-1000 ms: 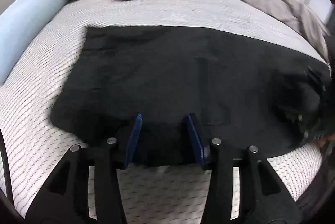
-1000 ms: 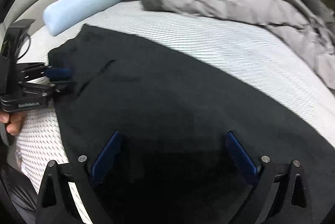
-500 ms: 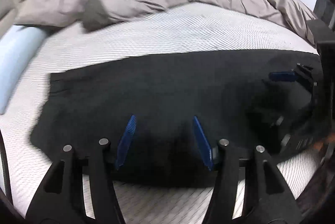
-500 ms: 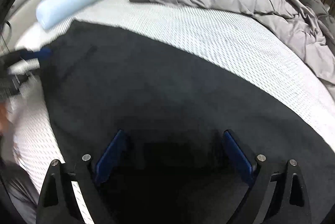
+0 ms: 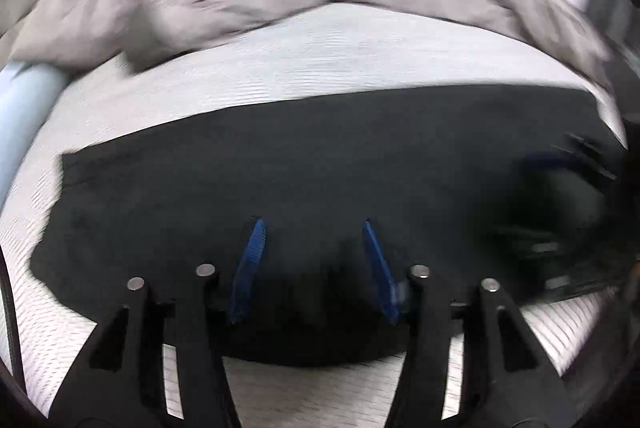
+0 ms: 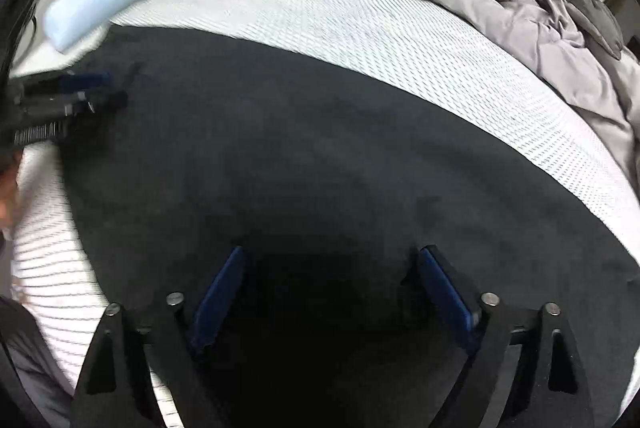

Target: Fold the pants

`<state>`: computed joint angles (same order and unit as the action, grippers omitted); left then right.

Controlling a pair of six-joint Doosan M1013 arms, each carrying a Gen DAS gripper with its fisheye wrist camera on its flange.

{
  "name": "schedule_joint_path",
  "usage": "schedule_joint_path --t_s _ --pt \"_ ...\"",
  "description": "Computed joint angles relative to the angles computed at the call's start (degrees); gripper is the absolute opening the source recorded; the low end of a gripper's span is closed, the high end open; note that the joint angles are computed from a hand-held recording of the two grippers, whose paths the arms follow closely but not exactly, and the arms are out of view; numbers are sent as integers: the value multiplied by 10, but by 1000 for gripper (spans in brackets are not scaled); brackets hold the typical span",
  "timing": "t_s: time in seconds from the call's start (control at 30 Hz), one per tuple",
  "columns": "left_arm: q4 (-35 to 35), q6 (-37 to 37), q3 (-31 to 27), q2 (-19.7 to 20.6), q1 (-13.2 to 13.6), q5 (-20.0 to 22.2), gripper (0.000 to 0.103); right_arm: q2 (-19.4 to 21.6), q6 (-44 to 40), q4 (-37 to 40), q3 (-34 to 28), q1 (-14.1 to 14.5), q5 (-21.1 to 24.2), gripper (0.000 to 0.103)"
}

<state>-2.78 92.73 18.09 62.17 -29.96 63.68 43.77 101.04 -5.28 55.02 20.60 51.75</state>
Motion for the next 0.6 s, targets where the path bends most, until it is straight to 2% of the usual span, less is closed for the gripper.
schedule_joint_path --t_s 0.03,0.1,0.13,0.17,0.2,0.27,0.4,0.5,0.53,0.6 --pt "-17 43 6 0 -5 6 58 0 -16 9 1 2 -2 89" --pt "-10 76 -36 28 -13 62 58 10 -43 -38 -7 15 22 89" --pt "-3 71 -36 30 -14 64 60 5 -47 -49 3 16 13 89" --pt "-15 65 -12 20 -11 42 62 1 -48 -44 9 13 16 89" --pt "-28 66 -10 19 -7 43 62 -5 -42 -47 16 9 28 89" --pt "-49 65 -11 19 -1 47 63 -28 -21 -75 52 1 20 89" --pt "-59 71 16 7 4 26 63 -79 56 -120 133 -30 15 89" --pt "-49 63 11 9 2 32 64 -121 165 -178 205 -63 27 89" --pt "-43 59 29 -1 1 28 66 -132 201 -197 224 -72 32 89" --pt "-29 53 20 3 -1 32 68 -161 265 -218 269 -91 25 89"
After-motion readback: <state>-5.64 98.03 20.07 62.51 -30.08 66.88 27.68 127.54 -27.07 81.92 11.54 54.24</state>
